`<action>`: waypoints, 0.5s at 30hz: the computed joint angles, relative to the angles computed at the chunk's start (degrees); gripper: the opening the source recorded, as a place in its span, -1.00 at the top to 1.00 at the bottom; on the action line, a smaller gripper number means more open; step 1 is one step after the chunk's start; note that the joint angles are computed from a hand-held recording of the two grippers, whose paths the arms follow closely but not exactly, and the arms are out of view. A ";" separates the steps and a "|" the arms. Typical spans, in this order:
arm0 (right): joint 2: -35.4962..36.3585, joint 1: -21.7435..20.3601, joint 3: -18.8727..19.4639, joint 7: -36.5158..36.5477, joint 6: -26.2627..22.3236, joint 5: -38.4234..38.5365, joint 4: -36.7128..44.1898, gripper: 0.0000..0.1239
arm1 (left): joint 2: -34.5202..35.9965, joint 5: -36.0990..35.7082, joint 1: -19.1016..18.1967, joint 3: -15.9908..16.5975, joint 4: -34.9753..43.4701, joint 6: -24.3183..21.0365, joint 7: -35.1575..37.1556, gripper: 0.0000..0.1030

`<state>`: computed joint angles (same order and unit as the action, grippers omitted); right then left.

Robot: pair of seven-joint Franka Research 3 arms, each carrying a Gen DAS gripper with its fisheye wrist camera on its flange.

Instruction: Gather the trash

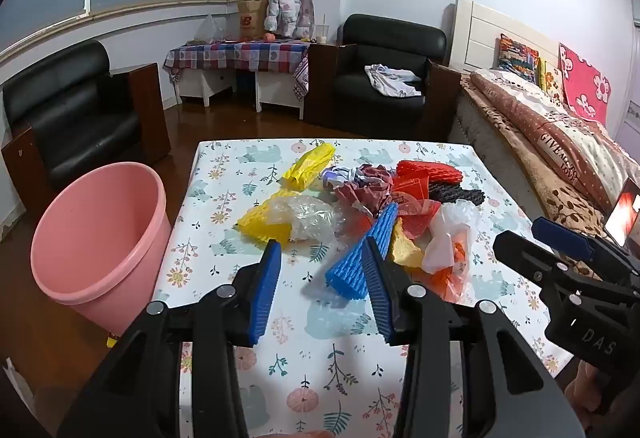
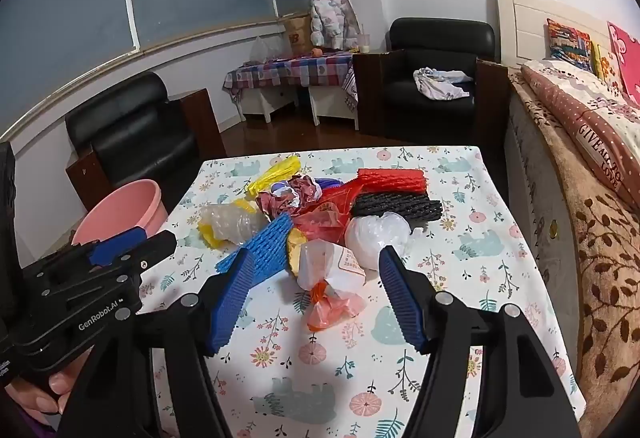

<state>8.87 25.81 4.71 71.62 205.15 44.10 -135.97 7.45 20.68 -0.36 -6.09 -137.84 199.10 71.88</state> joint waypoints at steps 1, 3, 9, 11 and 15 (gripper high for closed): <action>-0.08 -0.42 0.23 0.96 -0.02 -0.85 -0.22 -0.04 | -0.01 0.15 0.12 -0.08 0.02 -0.03 -0.15 0.18; -0.17 -0.38 0.13 1.00 -0.23 -0.88 -0.28 -0.04 | -0.04 -0.09 -0.03 0.02 -0.01 -0.07 0.09 0.18; -0.26 -0.59 0.18 1.72 -0.04 -1.62 -0.53 -0.04 | -0.03 0.21 0.12 -0.05 0.07 -0.28 -0.02 0.18; 0.09 -0.35 0.13 1.53 0.22 -1.43 -0.24 -0.04 | -0.02 1.11 0.72 -0.39 0.16 -0.34 -0.73 0.18; 0.25 -0.82 0.31 2.60 0.52 -2.53 -0.45 -0.04 | -0.02 2.74 1.53 -0.68 0.28 -0.34 -1.86 0.18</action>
